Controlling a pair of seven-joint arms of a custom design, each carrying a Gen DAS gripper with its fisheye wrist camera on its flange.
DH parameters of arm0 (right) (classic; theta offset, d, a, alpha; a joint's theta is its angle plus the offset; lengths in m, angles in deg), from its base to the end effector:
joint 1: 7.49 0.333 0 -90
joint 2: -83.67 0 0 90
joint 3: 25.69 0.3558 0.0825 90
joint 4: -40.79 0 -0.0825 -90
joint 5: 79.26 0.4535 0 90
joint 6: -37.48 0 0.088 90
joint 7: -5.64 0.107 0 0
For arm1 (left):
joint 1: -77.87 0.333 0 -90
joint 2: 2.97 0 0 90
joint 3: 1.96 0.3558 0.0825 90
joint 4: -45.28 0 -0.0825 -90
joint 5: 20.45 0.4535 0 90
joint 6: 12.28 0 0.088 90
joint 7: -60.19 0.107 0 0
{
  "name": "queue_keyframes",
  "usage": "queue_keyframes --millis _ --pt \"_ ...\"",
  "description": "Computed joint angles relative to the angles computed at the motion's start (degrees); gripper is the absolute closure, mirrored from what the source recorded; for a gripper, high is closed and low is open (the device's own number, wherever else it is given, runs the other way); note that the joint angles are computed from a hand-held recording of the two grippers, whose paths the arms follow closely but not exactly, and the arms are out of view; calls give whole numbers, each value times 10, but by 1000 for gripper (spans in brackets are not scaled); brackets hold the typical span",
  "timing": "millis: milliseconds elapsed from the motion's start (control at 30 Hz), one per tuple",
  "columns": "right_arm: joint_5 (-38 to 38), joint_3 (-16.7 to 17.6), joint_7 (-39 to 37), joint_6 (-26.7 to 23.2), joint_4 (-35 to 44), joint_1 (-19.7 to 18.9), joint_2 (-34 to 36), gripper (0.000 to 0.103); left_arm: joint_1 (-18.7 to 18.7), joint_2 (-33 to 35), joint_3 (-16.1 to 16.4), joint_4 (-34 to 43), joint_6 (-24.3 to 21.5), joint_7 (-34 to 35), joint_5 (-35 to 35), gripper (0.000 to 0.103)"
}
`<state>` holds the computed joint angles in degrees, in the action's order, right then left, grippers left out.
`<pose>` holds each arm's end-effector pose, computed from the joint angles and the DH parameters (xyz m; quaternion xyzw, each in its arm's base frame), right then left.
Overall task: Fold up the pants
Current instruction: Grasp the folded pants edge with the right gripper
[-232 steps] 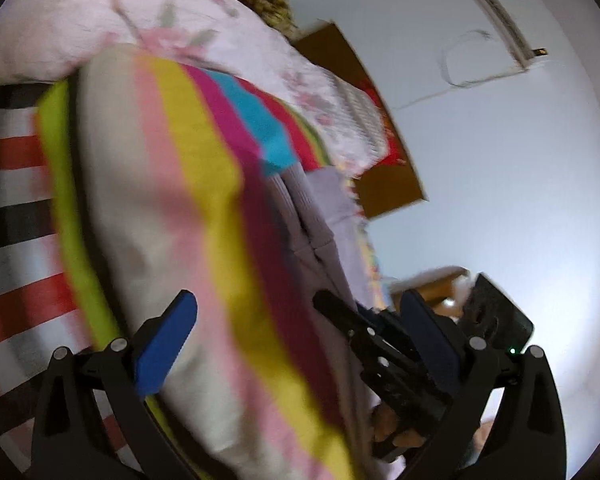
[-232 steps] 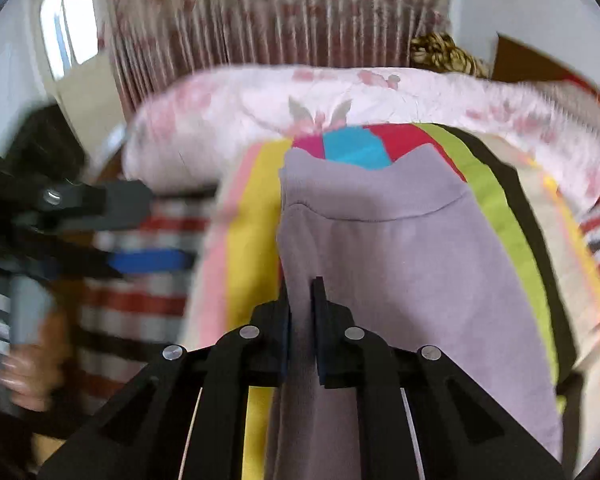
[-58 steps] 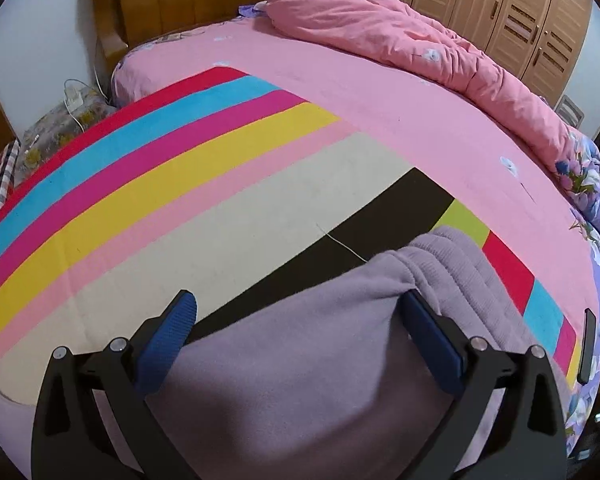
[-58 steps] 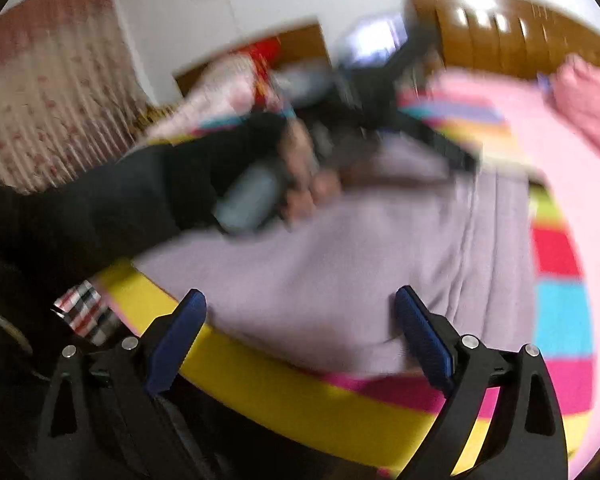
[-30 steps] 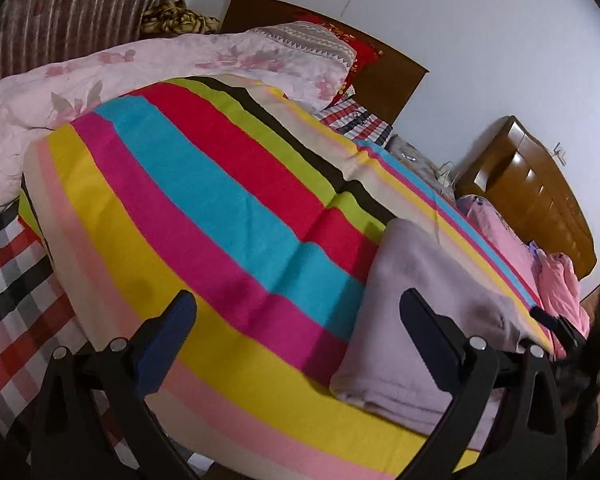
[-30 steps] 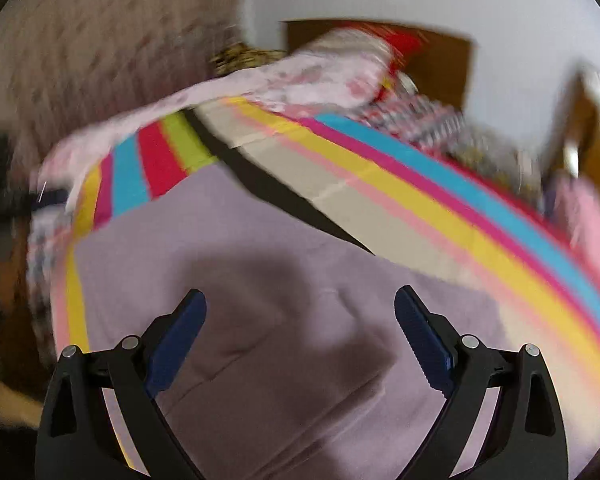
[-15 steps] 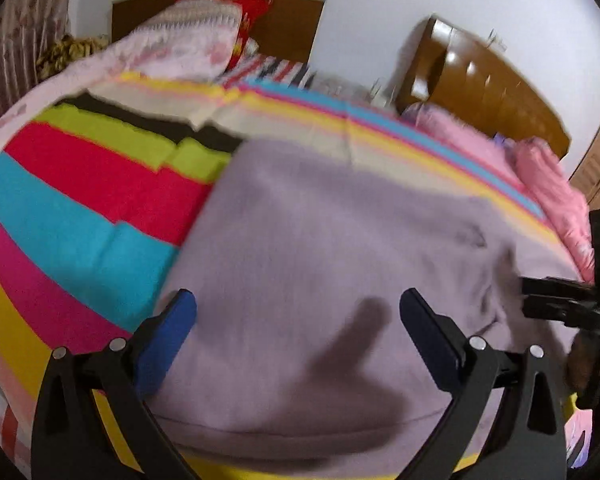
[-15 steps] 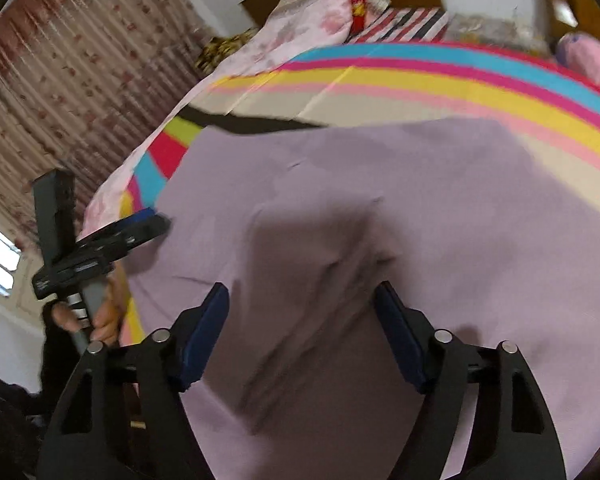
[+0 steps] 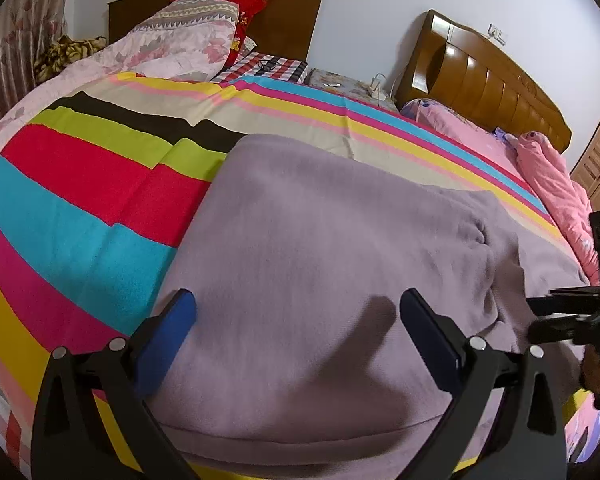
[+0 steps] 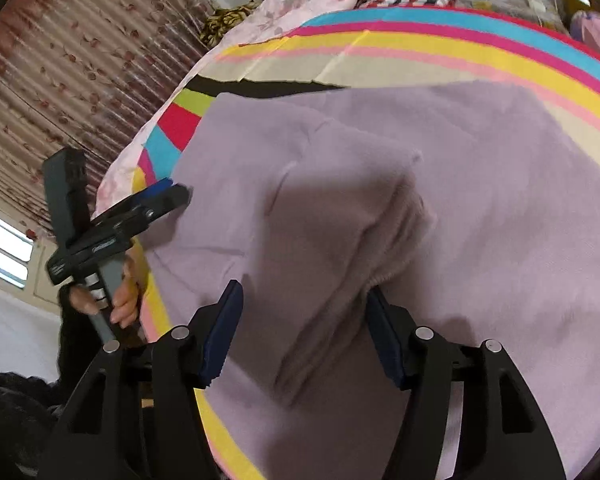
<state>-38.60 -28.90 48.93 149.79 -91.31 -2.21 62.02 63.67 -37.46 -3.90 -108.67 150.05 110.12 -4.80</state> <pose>0.4943 0.0586 0.5243 -0.8306 0.4460 0.1165 0.3124 0.4171 -0.1358 0.5011 -0.7147 0.5916 -0.3172 0.1964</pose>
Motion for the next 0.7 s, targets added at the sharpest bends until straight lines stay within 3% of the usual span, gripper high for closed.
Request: queue_keyframes --millis 67,200,333,500,700 --pt "22 -4 10 4 2 0 7 45 -4 -1 5 -3 7 2 -4 2" --pt "50 -12 37 13 -9 -6 9 59 -8 -3 9 -7 15 4 -9 2" --pt "45 -9 36 27 -25 -8 -7 86 -10 -5 14 -11 21 7 -12 2" --pt "51 -5 20 63 -44 -3 -30 90 -25 -11 28 -9 12 24 -23 2" --pt "81 -21 16 61 -54 1 -66 91 -37 -38 28 -2 1 45 -33 2"
